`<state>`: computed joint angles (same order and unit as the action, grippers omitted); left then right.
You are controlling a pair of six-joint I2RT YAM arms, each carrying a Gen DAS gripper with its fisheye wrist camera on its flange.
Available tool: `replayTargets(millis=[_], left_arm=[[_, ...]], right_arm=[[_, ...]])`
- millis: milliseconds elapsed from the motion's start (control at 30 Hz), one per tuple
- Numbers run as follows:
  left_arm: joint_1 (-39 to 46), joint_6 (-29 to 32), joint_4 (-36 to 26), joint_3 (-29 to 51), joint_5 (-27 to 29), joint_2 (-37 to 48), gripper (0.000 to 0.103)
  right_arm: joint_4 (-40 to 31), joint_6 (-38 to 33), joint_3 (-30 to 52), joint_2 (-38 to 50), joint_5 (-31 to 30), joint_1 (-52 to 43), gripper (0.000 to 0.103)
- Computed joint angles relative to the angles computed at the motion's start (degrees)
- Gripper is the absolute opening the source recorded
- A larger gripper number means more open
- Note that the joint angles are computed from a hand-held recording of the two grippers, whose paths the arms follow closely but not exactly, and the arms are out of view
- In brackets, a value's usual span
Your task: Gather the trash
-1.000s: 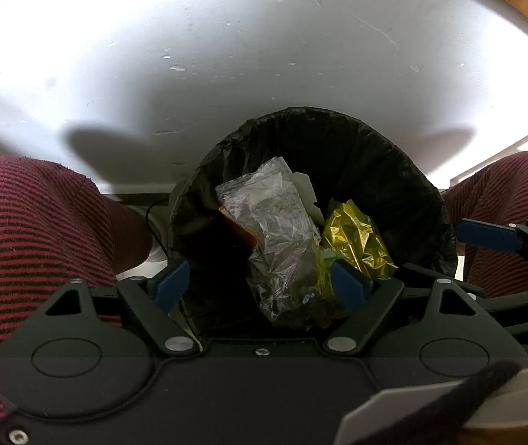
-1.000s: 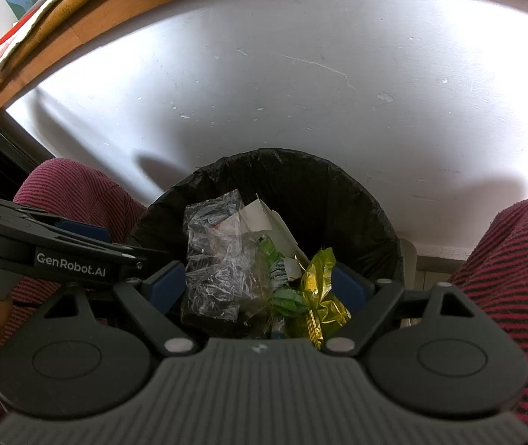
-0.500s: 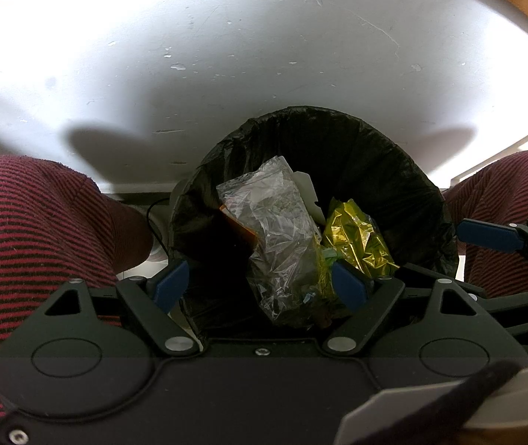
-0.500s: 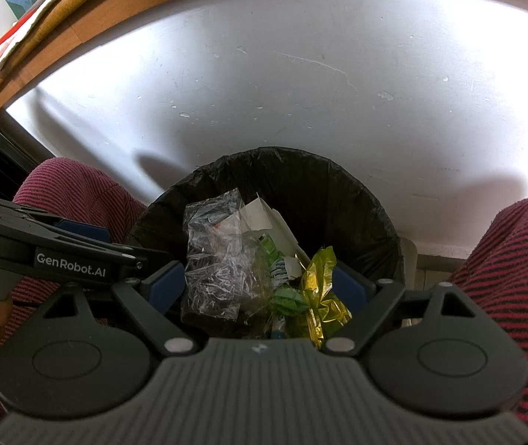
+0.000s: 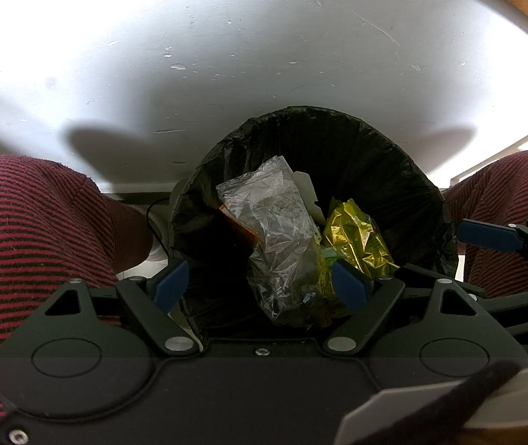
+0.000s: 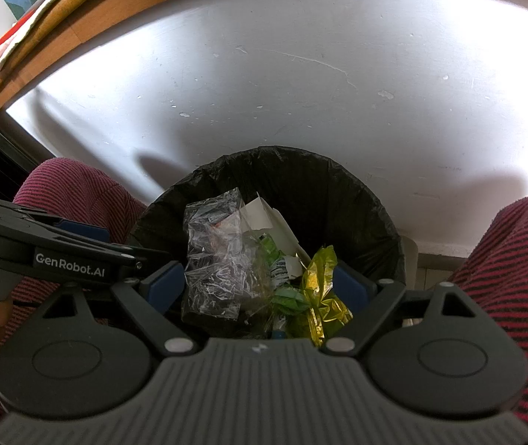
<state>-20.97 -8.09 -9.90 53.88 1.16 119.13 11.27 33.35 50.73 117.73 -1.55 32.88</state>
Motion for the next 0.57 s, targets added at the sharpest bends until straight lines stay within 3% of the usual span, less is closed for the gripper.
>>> replayTargets(millis=[567], left_arm=[[0.0, 0.7, 2.4, -1.7, -0.7, -1.5, 0.083]], right_arm=[[0.5, 0.4, -0.4, -0.1, -0.1, 0.0, 0.094]])
